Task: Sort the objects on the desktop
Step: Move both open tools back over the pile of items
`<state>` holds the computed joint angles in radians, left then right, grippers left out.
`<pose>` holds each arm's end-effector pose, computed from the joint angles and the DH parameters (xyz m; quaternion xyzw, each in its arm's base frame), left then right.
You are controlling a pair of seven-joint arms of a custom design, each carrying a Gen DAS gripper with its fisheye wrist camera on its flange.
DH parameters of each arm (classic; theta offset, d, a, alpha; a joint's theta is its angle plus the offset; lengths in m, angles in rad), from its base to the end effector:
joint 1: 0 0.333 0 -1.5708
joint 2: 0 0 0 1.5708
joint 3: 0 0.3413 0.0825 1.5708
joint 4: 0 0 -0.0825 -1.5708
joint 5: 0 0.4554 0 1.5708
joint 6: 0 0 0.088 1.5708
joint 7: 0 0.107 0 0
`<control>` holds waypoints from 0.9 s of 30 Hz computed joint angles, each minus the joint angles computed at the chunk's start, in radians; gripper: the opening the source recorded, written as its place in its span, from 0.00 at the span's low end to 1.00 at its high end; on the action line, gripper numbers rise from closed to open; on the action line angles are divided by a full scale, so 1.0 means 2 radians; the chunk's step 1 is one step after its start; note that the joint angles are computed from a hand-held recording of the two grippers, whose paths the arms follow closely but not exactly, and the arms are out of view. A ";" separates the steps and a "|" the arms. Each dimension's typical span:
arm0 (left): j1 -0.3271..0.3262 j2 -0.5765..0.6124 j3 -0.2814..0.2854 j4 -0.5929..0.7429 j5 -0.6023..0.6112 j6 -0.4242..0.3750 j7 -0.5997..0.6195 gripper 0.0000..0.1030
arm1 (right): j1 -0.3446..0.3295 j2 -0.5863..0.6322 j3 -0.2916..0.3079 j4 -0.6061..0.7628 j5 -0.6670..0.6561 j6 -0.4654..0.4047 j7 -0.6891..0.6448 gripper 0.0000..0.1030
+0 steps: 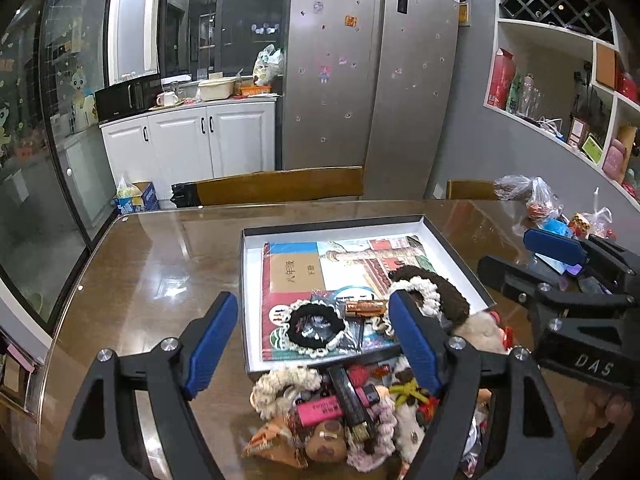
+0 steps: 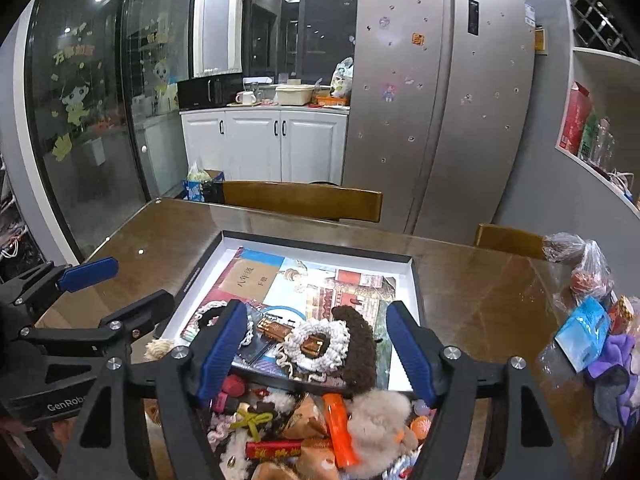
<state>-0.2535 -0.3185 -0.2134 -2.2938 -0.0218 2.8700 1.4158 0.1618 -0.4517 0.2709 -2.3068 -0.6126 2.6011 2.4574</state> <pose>0.4986 -0.2615 0.5770 -0.5304 0.7305 -0.3705 0.2185 0.4659 0.2470 0.5944 -0.6297 0.6414 -0.3319 0.2864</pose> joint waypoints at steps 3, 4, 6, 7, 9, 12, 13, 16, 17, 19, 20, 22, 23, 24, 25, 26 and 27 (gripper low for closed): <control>0.002 -0.024 0.000 -0.017 -0.001 -0.003 -0.009 0.77 | 0.005 -0.020 -0.001 -0.014 0.009 -0.002 0.002 0.72; 0.001 -0.033 0.003 -0.024 -0.004 -0.005 -0.010 0.77 | 0.004 -0.028 0.000 -0.020 0.011 -0.002 0.005 0.72; -0.003 -0.051 0.009 -0.040 -0.012 -0.007 -0.009 0.77 | 0.005 -0.047 0.002 -0.032 0.016 -0.003 0.008 0.72; -0.002 -0.062 0.008 -0.049 -0.012 -0.008 -0.013 0.77 | 0.005 -0.055 0.003 -0.037 0.020 -0.004 0.007 0.72; 0.000 -0.087 0.007 -0.069 -0.011 -0.011 -0.019 0.77 | 0.005 -0.072 0.007 -0.048 0.026 -0.007 0.009 0.72; -0.011 -0.123 0.016 -0.100 -0.020 -0.016 -0.015 0.77 | 0.007 -0.102 0.011 -0.069 0.039 -0.008 0.013 0.72; -0.011 -0.134 0.015 -0.110 -0.021 -0.016 -0.018 0.77 | 0.010 -0.110 0.011 -0.076 0.046 -0.010 0.011 0.72; -0.017 -0.165 0.017 -0.140 -0.024 -0.015 -0.021 0.77 | 0.015 -0.139 0.020 -0.098 0.059 -0.023 0.009 0.72; -0.020 -0.173 0.018 -0.148 -0.025 -0.015 -0.021 0.77 | 0.018 -0.149 0.022 -0.105 0.062 -0.030 0.006 0.72; -0.027 -0.185 0.019 -0.162 -0.028 -0.021 -0.021 0.77 | 0.017 -0.167 0.032 -0.118 0.064 -0.043 0.010 0.72; -0.029 -0.189 0.017 -0.168 -0.028 -0.021 -0.022 0.77 | 0.018 -0.180 0.037 -0.126 0.067 -0.051 0.017 0.72; -0.032 -0.201 0.012 -0.181 -0.027 -0.025 -0.026 0.77 | 0.024 -0.192 0.036 -0.137 0.076 -0.054 0.021 0.72; -0.040 -0.205 0.015 -0.187 -0.030 -0.026 -0.024 0.77 | 0.029 -0.199 0.036 -0.144 0.080 -0.057 0.022 0.72; -0.045 -0.208 0.014 -0.192 -0.032 -0.026 -0.025 0.77 | 0.031 -0.204 0.037 -0.148 0.084 -0.060 0.023 0.72; -0.048 -0.210 0.013 -0.196 -0.033 -0.026 -0.027 0.77 | 0.035 -0.211 0.039 -0.153 0.088 -0.065 0.025 0.72; -0.053 -0.210 0.012 -0.199 -0.033 -0.027 -0.026 0.77 | 0.038 -0.216 0.039 -0.158 0.091 -0.068 0.025 0.72; -0.059 -0.212 0.010 -0.204 -0.034 -0.031 -0.026 0.77 | 0.040 -0.217 0.041 -0.161 0.092 -0.069 0.025 0.72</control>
<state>-0.3714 -0.7419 -0.1928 -2.7020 -0.0900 2.8088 1.3640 0.2418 -0.8865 0.3521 -2.6291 -0.4277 2.4634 2.5076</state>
